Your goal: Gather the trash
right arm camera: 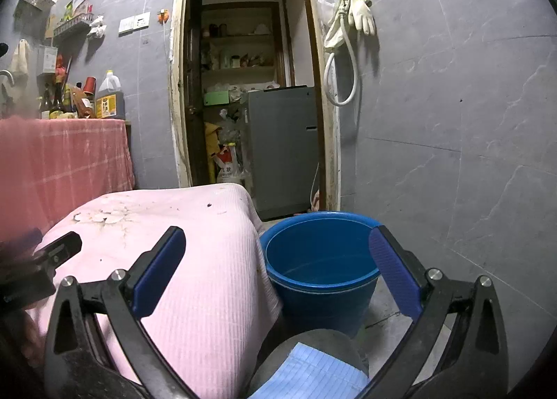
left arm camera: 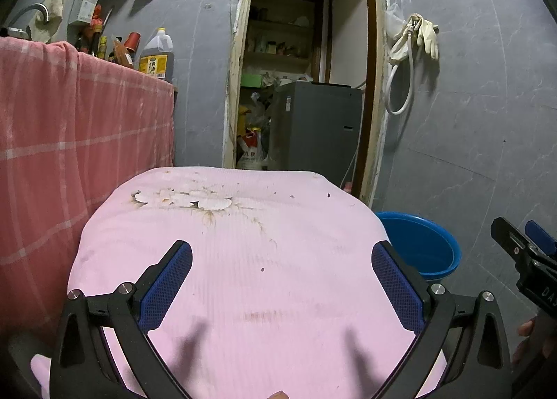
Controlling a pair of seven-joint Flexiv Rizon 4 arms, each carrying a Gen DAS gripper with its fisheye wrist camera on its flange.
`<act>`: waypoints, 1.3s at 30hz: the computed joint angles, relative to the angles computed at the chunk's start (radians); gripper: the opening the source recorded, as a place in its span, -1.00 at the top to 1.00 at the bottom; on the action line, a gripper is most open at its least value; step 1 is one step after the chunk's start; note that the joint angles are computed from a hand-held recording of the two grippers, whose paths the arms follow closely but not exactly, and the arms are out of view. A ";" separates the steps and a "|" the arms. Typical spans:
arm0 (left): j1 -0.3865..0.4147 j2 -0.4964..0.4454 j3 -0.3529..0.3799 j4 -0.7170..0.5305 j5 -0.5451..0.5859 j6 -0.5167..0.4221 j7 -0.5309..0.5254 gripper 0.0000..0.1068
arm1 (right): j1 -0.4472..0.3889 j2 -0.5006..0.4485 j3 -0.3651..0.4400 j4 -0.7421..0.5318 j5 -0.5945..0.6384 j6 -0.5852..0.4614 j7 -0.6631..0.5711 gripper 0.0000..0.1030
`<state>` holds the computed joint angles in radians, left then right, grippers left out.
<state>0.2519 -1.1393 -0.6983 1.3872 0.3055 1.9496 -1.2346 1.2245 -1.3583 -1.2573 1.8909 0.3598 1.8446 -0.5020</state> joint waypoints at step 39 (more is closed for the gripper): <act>-0.017 0.011 0.042 0.003 -0.012 0.010 -0.052 -0.90 | -0.033 0.052 0.057 -0.028 -0.030 -0.009 -0.043 -1.00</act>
